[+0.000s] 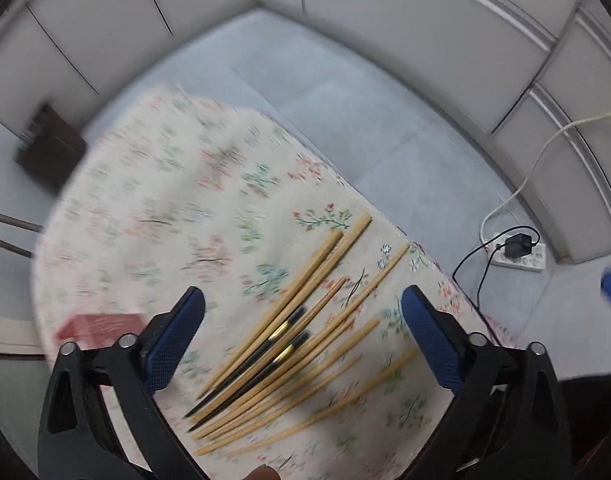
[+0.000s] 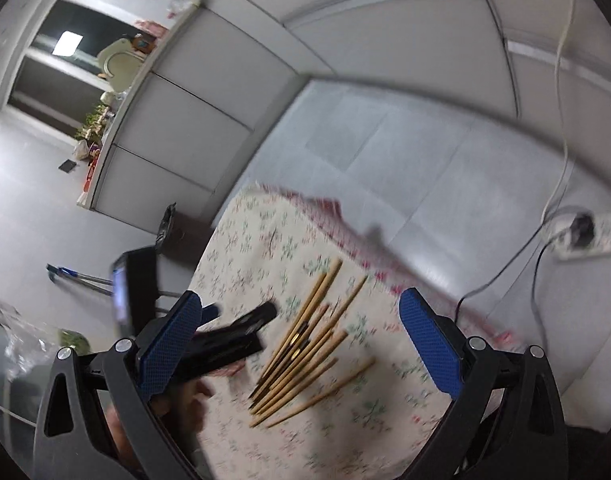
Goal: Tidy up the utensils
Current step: 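Lower the left tool onto the bamboo chopstick pile and grasp one chopstick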
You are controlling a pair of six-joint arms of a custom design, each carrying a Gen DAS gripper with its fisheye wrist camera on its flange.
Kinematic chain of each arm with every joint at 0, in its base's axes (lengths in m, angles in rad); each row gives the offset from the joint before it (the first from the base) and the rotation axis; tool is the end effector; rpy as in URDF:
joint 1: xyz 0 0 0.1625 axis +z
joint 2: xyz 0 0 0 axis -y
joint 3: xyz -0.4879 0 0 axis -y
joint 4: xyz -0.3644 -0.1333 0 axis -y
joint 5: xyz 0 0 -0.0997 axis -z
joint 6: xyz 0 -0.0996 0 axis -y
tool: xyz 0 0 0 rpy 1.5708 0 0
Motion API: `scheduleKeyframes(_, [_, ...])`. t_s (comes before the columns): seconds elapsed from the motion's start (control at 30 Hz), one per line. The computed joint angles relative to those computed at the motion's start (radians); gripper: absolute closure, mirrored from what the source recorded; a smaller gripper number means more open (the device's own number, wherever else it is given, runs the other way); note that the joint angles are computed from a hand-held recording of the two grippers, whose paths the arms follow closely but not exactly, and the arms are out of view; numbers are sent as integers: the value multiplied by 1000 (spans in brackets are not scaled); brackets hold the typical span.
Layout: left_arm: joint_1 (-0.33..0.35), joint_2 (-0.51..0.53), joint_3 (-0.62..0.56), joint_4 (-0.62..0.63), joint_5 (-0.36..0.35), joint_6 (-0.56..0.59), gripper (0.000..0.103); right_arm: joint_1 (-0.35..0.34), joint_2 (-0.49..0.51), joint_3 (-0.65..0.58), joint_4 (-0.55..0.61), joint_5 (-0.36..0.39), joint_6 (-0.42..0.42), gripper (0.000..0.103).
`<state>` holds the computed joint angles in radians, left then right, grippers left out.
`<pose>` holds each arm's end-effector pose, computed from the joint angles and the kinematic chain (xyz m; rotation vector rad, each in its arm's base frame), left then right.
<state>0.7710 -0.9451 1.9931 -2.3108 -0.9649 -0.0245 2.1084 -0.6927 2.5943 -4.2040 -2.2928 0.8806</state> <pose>-0.2534 -0.5111 0.1340 1.0439 2.2399 0.0420 0.2532 -0.2929 0.1404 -0.8422 -2.5835 1.4430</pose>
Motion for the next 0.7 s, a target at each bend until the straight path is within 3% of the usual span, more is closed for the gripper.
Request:
scheduleKeyframes(0.1, [40, 74, -55, 54, 17, -11, 41, -56, 20, 28, -51, 83, 36, 7])
scheduleKeyframes(0.17, [59, 107, -78, 84, 22, -8, 47, -86, 32, 36, -68, 123, 44, 7])
scheduleKeyframes(0.57, [104, 162, -139, 130, 14, 52, 53, -140, 10, 15, 38, 185, 45, 7])
scheduleKeyframes(0.7, [105, 175, -141, 123, 25, 59, 64, -139, 5, 11, 61, 174, 44, 7])
